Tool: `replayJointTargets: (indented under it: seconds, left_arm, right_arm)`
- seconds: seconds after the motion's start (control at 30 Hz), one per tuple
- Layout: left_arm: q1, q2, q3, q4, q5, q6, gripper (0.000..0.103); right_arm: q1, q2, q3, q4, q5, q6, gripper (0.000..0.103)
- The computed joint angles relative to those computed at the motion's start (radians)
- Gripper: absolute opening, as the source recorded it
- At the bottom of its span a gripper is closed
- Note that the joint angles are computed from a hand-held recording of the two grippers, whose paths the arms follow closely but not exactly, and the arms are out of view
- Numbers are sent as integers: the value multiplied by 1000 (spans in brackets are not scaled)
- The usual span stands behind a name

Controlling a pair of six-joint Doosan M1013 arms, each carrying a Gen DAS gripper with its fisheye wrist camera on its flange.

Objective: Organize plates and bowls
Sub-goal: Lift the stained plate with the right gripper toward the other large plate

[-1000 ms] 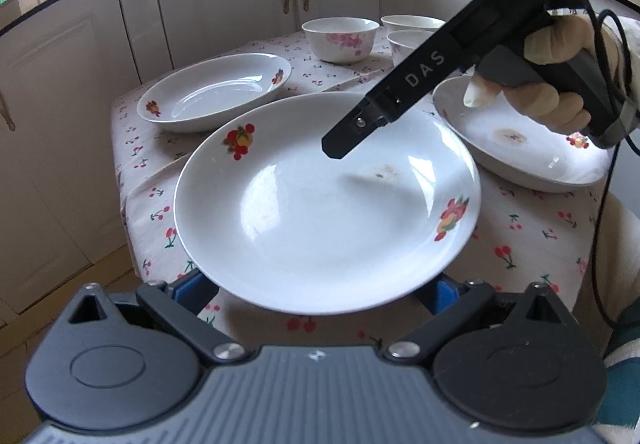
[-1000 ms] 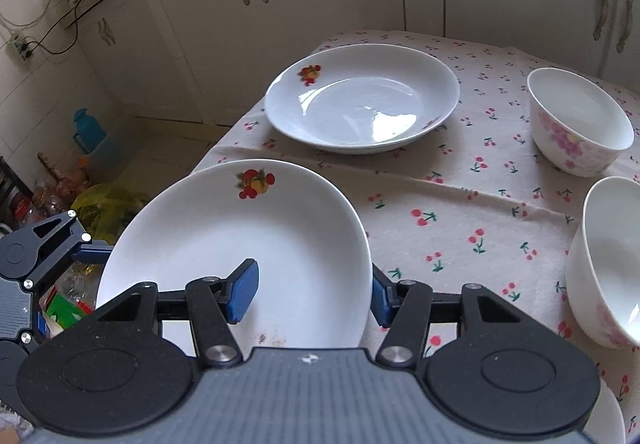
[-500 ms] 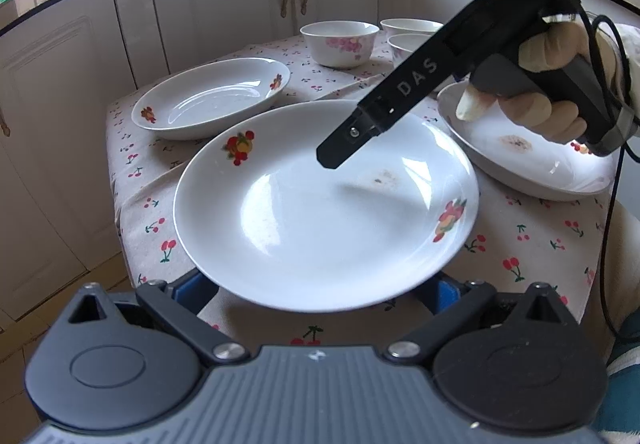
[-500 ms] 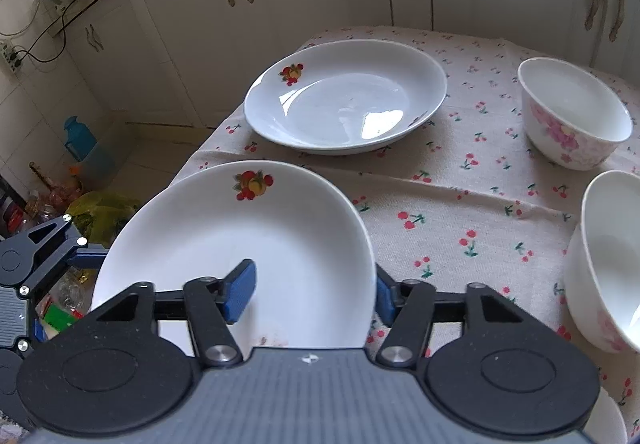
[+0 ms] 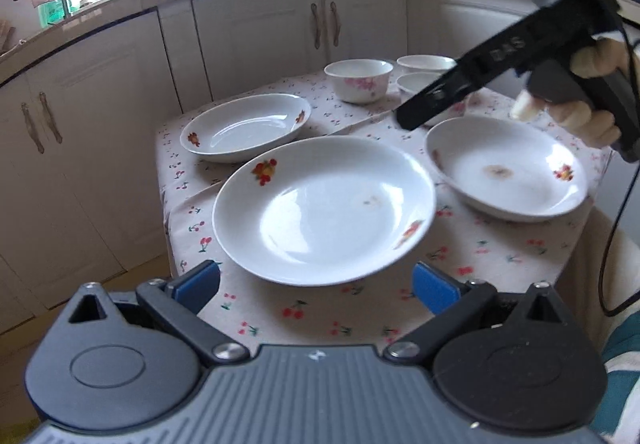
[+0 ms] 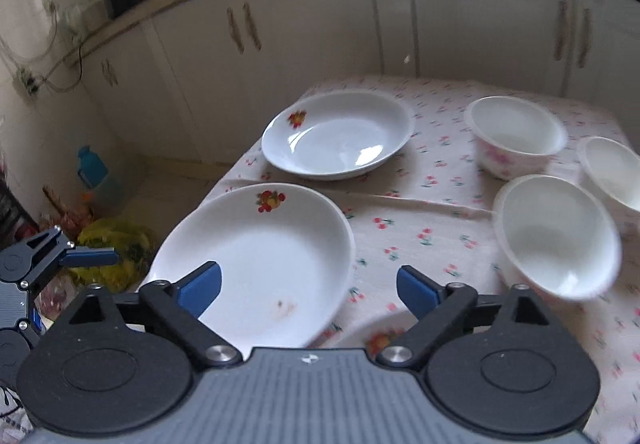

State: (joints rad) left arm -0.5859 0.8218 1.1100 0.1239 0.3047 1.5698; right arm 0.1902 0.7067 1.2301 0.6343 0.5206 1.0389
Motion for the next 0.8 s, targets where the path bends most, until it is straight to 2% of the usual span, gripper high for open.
replayJointTargets:
  seconds: [0.07,0.17,0.27,0.33,0.5,0.57,0.67,0.8]
  left_arm:
    - [-11,-12,9,-6,3,-8,102]
    - [-28,-17,10,-44,9,-15,102]
    - [-39,-14,7,-168,1,57,102]
    - [-51,-8,4,-153,-5,29,102]
    - [-78,15,-19,-218,-9,90,102]
    - [-89,29,-35,-207,1,100,102]
    - [-98,52,-69,-254,40,174,102]
    - [-111,77,-105,-207,72,184,102]
  right_arm:
    - [-10,-35,55,40,-26,-36,99]
    - [-18,-84,135,20,-86,-35,101]
    - [-27,-122,202,17,-126,-28,101]
    - [-36,-141,237,46,-139,-50,101]
    - [-53,-176,309,54,-204,-44,103]
    - [-62,-181,326,57,-205,-39,103]
    - [-75,-179,341,56,-197,-27,103]
    - [-91,-170,351,119,-185,-71,103]
